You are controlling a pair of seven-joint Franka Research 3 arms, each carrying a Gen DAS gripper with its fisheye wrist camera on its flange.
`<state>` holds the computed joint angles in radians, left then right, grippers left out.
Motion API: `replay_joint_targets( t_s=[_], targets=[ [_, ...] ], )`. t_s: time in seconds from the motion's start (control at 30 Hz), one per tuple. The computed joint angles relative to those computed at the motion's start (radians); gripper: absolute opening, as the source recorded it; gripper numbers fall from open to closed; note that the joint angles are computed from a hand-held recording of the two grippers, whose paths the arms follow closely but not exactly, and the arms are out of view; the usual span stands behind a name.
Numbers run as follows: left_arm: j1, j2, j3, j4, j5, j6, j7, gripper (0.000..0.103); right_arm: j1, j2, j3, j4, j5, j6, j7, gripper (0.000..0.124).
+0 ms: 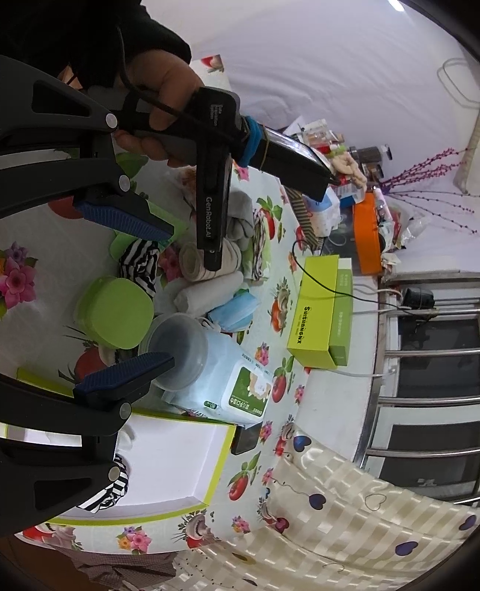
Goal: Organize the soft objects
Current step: 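Grasp the rolled beige towel with the left gripper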
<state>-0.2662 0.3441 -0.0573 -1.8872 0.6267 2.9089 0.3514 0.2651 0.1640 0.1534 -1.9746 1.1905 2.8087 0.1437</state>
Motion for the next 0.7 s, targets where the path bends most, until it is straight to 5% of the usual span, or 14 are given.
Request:
replay_joint_targets(
  t_s=[0.07, 0.1, 0.2, 0.47, 0.53, 0.6, 0.7],
  targets=[
    [-0.004, -0.01, 0.008, -0.012, 0.013, 0.014, -0.01, 0.04, 0.0, 0.005, 0.0, 0.004, -0.001, 0.006, 0.002, 0.063],
    [-0.006, -0.014, 0.011, -0.016, 0.021, 0.018, -0.012, 0.022, 0.0, 0.006, 0.001, 0.006, 0.002, 0.009, -0.001, 0.063],
    [-0.031, -0.035, 0.036, -0.023, 0.089, 0.002, -0.046, 0.007, 0.001, 0.005, 0.006, 0.003, 0.004, 0.018, -0.006, 0.063],
    [0.012, -0.051, 0.002, -0.055, 0.068, 0.057, 0.004, 0.004, 0.014, -0.015, 0.01, -0.022, 0.028, 0.029, -0.043, 0.063],
    [-0.01, -0.057, 0.03, -0.051, 0.108, 0.053, -0.038, 0.013, 0.016, -0.015, 0.008, -0.021, 0.03, 0.025, -0.047, 0.063],
    [-0.013, -0.048, 0.035, -0.032, 0.123, 0.033, -0.064, 0.047, 0.018, -0.016, 0.006, -0.021, 0.029, 0.025, -0.046, 0.063],
    [0.033, -0.008, -0.018, 0.004, 0.034, 0.016, 0.017, 0.052, 0.021, -0.015, 0.005, -0.021, 0.031, 0.023, -0.045, 0.063]
  ],
)
